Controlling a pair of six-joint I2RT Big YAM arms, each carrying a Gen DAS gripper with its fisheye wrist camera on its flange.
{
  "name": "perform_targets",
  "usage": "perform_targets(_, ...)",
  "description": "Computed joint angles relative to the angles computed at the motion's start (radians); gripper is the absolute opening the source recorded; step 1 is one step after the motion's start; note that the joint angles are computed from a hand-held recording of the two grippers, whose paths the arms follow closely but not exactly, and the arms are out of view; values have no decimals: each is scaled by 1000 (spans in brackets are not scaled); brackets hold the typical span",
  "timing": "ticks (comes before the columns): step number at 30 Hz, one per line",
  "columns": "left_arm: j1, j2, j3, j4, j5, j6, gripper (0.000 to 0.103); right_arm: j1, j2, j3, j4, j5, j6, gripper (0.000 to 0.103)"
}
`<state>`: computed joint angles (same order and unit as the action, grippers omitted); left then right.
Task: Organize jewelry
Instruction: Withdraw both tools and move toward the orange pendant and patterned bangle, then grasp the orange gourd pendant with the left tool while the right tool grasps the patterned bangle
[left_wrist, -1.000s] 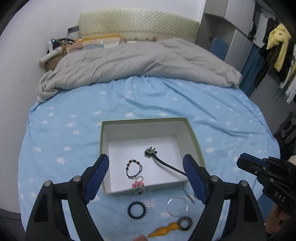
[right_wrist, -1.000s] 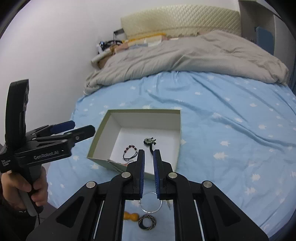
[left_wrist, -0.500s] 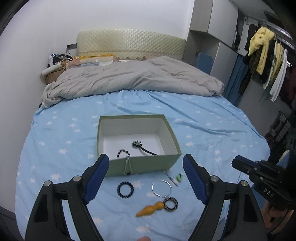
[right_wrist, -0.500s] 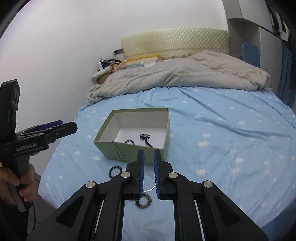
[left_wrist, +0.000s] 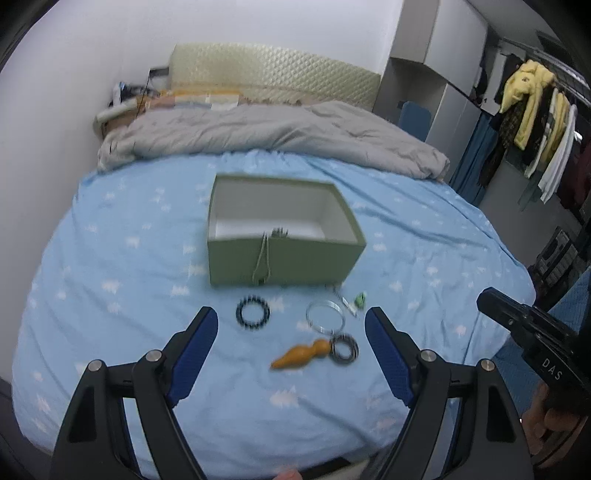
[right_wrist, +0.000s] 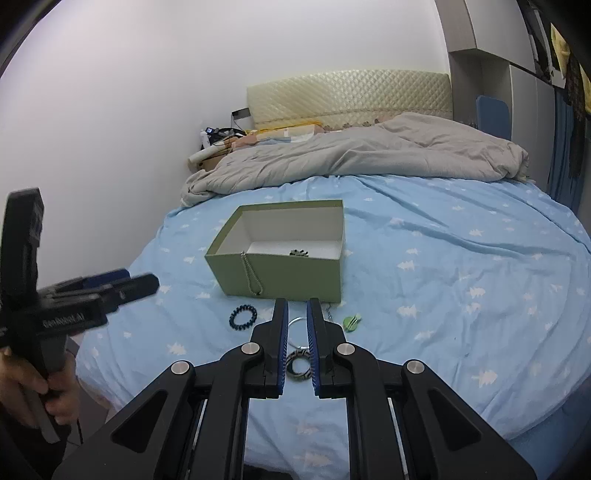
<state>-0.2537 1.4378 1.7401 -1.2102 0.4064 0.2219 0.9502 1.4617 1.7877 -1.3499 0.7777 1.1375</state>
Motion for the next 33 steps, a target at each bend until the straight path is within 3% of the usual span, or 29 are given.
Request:
perform_targets(6,31,-34,-90,1,10,23,82,42,-9,-64,26,-13,68,9)
perform_targets(14,43,-2,-175,44,25,34,81,32,-6,-168,107,-74,85,9)
perform_targets(23,12,95,-247,136,13,46,80,-36,-13,-345,295,-173,48,9)
perform_targets(24,8,104,-253,147,7,45,76,-48,-12,-361,314,-195,44,9)
perform_targets(33,-13,195,-225,171,36,67,68,-123,-8,-427,440,-297,-3,9)
